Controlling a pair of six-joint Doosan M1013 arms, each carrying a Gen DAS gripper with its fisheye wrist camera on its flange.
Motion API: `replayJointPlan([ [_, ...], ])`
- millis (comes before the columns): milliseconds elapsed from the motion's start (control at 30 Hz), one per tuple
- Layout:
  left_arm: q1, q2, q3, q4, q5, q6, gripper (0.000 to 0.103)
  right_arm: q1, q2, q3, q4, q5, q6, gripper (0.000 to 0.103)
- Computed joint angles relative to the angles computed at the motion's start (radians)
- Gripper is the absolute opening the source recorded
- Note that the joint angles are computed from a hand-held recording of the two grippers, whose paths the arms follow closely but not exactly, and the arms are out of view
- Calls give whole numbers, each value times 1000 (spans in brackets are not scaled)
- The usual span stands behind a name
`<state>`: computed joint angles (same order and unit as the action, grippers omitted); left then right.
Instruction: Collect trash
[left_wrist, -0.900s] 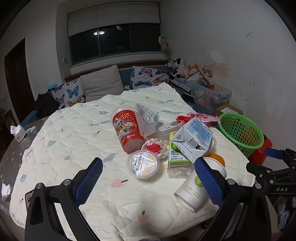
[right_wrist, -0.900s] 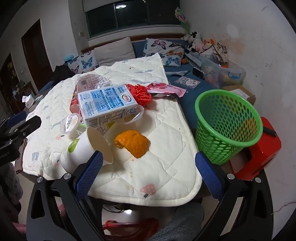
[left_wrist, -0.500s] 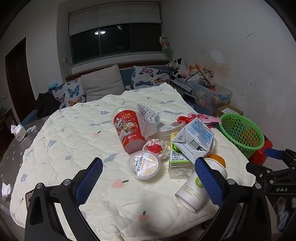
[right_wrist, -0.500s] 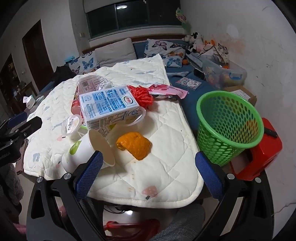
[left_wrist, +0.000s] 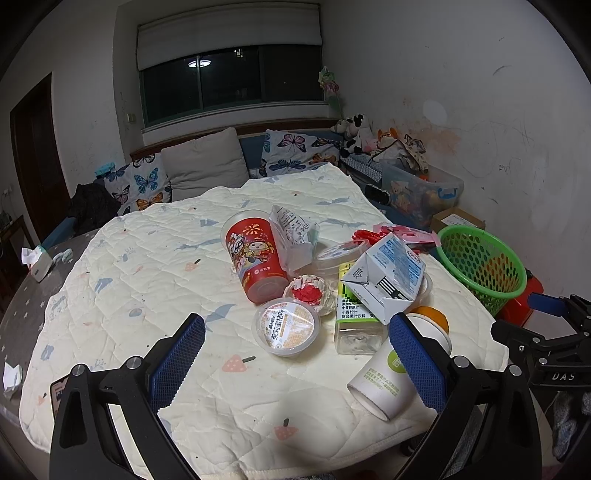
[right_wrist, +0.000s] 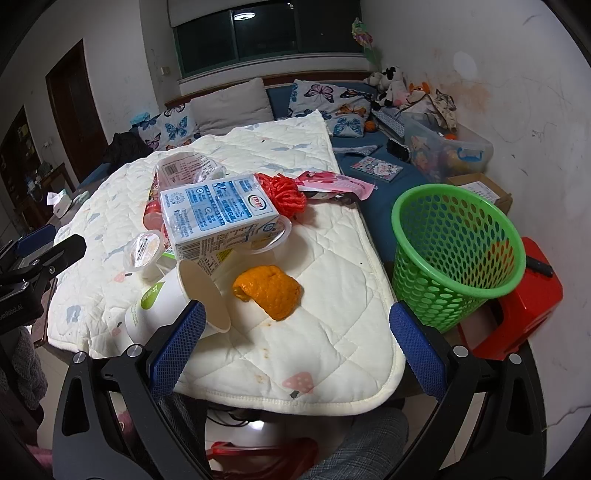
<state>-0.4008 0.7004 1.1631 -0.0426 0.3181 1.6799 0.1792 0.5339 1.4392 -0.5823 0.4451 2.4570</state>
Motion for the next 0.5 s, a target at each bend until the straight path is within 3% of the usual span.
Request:
replayJointPlan([
  [500,1,-6,13,0,-8,1,97,4,-2,4,-6,-9,-2,99],
])
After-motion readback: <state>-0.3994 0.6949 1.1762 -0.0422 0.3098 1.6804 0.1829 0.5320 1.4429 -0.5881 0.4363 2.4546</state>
